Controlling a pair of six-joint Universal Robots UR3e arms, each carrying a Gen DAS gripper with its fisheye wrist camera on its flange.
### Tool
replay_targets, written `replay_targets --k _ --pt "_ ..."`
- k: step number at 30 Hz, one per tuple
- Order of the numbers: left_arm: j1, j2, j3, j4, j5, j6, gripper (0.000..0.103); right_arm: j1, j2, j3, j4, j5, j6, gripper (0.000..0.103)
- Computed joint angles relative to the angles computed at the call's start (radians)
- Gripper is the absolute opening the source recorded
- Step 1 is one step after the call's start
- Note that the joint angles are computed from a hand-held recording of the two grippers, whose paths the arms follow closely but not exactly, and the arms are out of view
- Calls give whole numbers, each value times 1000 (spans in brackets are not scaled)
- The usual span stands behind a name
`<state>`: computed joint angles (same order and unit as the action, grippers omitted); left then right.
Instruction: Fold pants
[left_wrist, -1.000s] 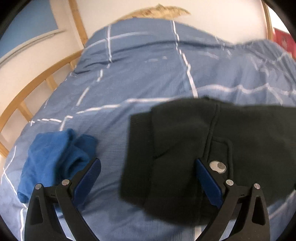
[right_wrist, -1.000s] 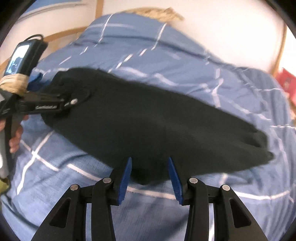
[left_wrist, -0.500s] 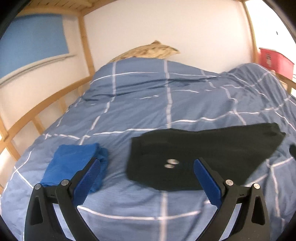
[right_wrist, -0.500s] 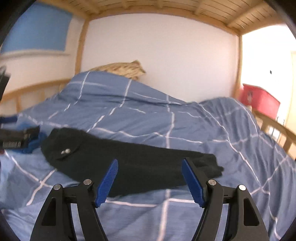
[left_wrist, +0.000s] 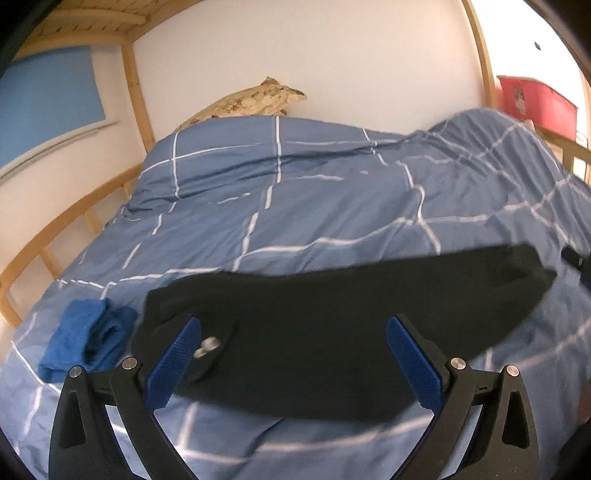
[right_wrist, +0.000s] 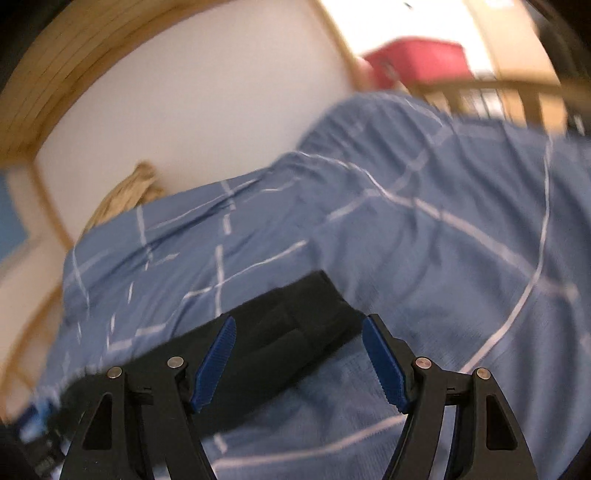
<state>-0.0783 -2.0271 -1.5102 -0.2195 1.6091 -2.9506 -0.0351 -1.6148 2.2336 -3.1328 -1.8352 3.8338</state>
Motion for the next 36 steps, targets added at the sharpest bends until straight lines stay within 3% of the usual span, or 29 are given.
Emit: replay_targets --k 5,7,11,13,16,23,24,28,30,33,36 --pt "-65 -155 224 -74 3 -74 102 -116 104 140 -300 133 70 72" --pt "-84 -198 251 -40 20 -76 102 -157 166 187 -418 195 78 72" --pt "-93 -244 174 125 28 -95 102 -221 251 210 -510 294 88 69" --pt "-100 -264 189 125 22 -66 102 -230 273 217 -558 299 100 68" --pt "-118 -290 213 143 70 -13 102 -230 298 185 -548 291 102 67" --pt "-113 -309 235 144 106 -8 102 -259 356 131 -515 328 108 60" --pt "-111 -314 249 114 99 -4 102 -259 358 131 -516 328 105 56" --pt "-111 -327 277 54 92 4 102 -267 355 150 -544 352 96 27" --pt "-98 -320 288 5 68 -4 102 -248 330 156 -550 321 81 20" --pt "-67 -288 289 -59 26 -12 102 -177 292 116 -500 221 36 19" --pt "-42 -242 235 -36 16 7 102 -105 276 59 -441 132 -13 18"
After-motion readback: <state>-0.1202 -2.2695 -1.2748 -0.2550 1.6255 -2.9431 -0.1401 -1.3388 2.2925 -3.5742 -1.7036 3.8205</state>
